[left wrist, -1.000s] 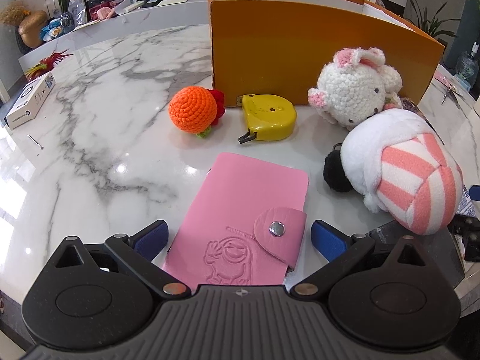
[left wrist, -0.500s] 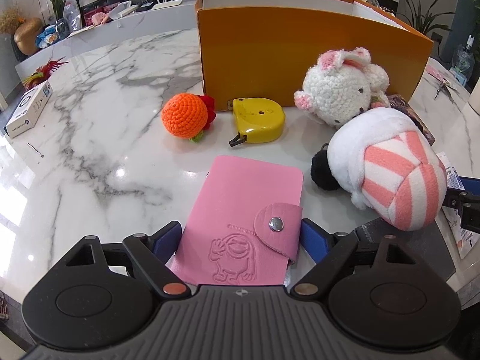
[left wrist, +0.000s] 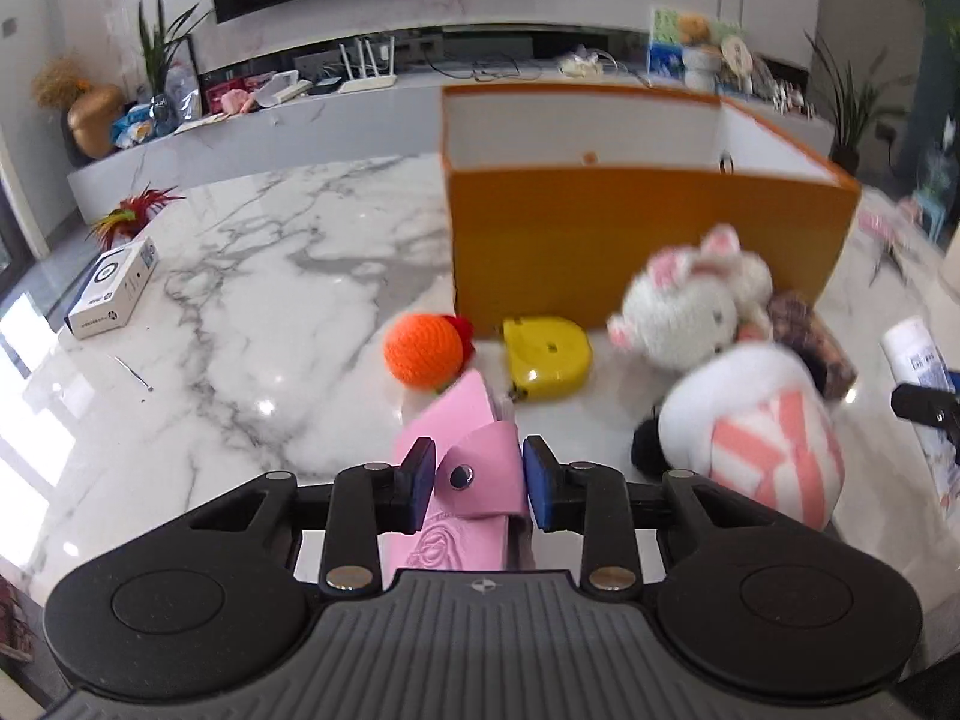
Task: Organize objects
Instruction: 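Grasp the pink wallet with the left gripper, lifting it, then carry the pink wallet with the left gripper while the right gripper carries the lotion bottle over the orange box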
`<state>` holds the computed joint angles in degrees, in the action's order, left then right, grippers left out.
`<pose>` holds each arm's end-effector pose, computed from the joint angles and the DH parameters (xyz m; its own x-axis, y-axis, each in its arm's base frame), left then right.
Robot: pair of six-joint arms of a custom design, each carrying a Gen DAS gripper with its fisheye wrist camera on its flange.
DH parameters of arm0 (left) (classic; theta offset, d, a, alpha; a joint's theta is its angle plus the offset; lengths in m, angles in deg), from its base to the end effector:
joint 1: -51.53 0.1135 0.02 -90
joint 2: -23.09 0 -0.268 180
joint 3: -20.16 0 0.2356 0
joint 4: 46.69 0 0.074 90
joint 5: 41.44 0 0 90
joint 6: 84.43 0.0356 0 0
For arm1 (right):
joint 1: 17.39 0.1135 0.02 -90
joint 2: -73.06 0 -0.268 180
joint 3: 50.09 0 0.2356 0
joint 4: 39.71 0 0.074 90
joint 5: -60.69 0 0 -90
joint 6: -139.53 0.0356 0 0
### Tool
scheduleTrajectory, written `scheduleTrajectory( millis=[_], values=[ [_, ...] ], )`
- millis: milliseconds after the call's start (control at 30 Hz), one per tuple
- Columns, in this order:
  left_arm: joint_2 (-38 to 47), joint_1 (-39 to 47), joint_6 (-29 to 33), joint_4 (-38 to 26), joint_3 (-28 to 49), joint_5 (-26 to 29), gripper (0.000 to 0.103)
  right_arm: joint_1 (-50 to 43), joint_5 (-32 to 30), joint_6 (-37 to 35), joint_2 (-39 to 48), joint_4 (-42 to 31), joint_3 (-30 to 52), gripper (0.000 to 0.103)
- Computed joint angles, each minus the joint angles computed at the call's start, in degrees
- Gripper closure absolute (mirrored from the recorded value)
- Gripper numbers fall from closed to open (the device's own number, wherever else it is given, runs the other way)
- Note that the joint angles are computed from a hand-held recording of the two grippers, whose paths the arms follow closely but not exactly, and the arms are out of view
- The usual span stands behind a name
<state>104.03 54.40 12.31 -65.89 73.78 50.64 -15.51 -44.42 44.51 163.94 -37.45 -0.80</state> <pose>0.2623 0.0119 0.1905 -0.7226 0.0812 -0.6864 0.0601 0.9967 0.0546 0.2837 0.0186 0.1564 -0.6106 -0.1046 -0.7850 -0.2877 0.9528 0.0969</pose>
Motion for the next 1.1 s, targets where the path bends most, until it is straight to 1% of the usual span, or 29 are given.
scheduleTrajectory(
  millis=[100, 167, 267, 333, 433, 533, 600, 700, 767, 867, 1100],
  values=[
    [3.9, 3.5, -0.3, -4.9, 4.4, 5.9, 0.064, 0.0, -0.2, 0.3, 0.0, -0.6, 0.6, 0.056],
    [4.4, 4.7, -0.9, -4.8, 4.3, 7.8, 0.063, 0.1, -0.3, 0.4, 0.5, -1.0, 1.0, 0.056],
    [4.4, 4.3, -0.2, -4.6, 4.0, 7.2, 0.063, 0.1, -0.7, 0.7, 0.6, -1.2, 1.2, 0.056],
    [4.6, 4.1, -0.3, -3.4, 3.3, 7.1, 0.063, 0.0, -0.7, 1.0, 0.7, -0.9, 1.0, 0.056],
    [3.9, 3.8, -0.7, -2.3, 2.5, 6.4, 0.066, -0.2, -0.9, 1.2, 0.9, -0.8, 0.9, 0.056],
    [3.8, 4.4, -1.1, -2.5, 2.8, 7.1, 0.067, -0.2, -0.8, 1.5, 1.0, -0.7, 0.9, 0.055],
    [2.5, 4.8, -1.4, -1.3, 1.9, 7.7, 0.067, -0.1, -0.7, 1.6, 1.2, -0.8, 1.0, 0.055],
    [-0.5, 4.3, -1.0, 1.7, 0.0, 6.5, 0.067, 0.1, -0.7, 1.5, 1.2, -0.7, 1.0, 0.055],
    [-1.9, 4.5, -1.2, 2.8, -0.7, 7.3, 0.067, 0.1, -0.7, 1.5, 1.0, -0.5, 0.8, 0.055],
    [-3.1, 4.8, -1.3, 2.9, -0.6, 8.7, 0.067, 0.1, -0.7, 1.8, 0.8, -0.2, 0.7, 0.055],
    [-6.0, 3.3, -1.0, 3.2, -1.0, 9.0, 0.067, 0.3, -0.7, 1.8, -0.5, -0.1, 0.3, 0.055]
  ],
)
